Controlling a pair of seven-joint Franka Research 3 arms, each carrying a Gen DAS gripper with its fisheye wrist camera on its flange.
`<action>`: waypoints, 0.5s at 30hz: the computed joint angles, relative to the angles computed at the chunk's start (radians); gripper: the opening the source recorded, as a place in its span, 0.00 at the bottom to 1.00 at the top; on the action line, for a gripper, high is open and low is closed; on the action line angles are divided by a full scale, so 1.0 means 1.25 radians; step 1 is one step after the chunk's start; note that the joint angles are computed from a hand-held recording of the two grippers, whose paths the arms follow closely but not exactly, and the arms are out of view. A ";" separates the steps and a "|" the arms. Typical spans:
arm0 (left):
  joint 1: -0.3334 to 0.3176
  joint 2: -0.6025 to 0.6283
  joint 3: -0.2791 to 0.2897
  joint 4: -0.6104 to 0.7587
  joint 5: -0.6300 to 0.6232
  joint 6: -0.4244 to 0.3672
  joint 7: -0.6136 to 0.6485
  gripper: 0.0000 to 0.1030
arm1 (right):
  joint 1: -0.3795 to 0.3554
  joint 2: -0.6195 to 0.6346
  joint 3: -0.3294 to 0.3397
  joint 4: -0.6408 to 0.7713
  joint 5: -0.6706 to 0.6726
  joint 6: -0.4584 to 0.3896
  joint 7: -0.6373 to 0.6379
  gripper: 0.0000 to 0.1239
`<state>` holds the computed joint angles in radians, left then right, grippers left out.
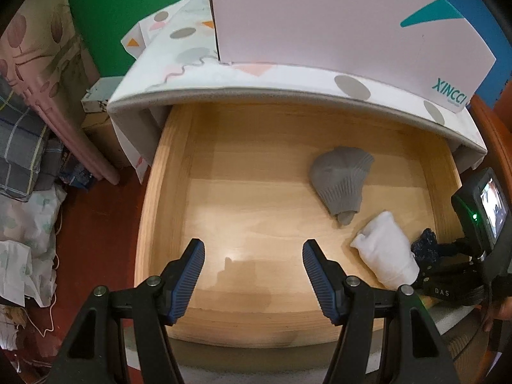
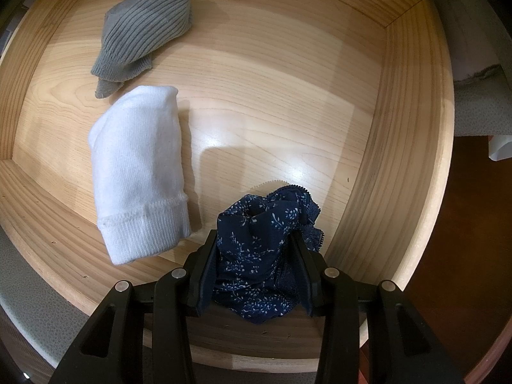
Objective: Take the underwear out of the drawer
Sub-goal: 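Carry the navy floral garment into the white box and open the right tool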
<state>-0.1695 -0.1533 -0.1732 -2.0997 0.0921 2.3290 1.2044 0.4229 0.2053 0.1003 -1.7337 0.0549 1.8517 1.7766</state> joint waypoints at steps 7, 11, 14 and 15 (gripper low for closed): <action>0.005 -0.018 0.008 -0.025 -0.014 0.037 -0.017 0.63 | 0.001 0.018 0.000 0.003 0.010 0.029 0.010 0.28; 0.008 -0.027 0.014 -0.037 -0.036 0.055 -0.018 0.63 | -0.008 0.004 -0.006 -0.016 0.020 0.060 0.009 0.25; 0.008 -0.035 0.014 -0.047 -0.033 0.072 -0.020 0.63 | -0.012 -0.009 -0.007 -0.033 0.016 0.081 0.006 0.23; 0.007 -0.035 0.014 -0.048 -0.033 0.074 -0.018 0.63 | -0.014 -0.014 -0.007 -0.038 0.017 0.088 0.005 0.23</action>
<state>-0.1602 -0.1973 -0.1558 -2.1600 0.0505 2.4215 1.1823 0.4054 0.1878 0.0914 -1.7818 0.0764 1.9612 1.7825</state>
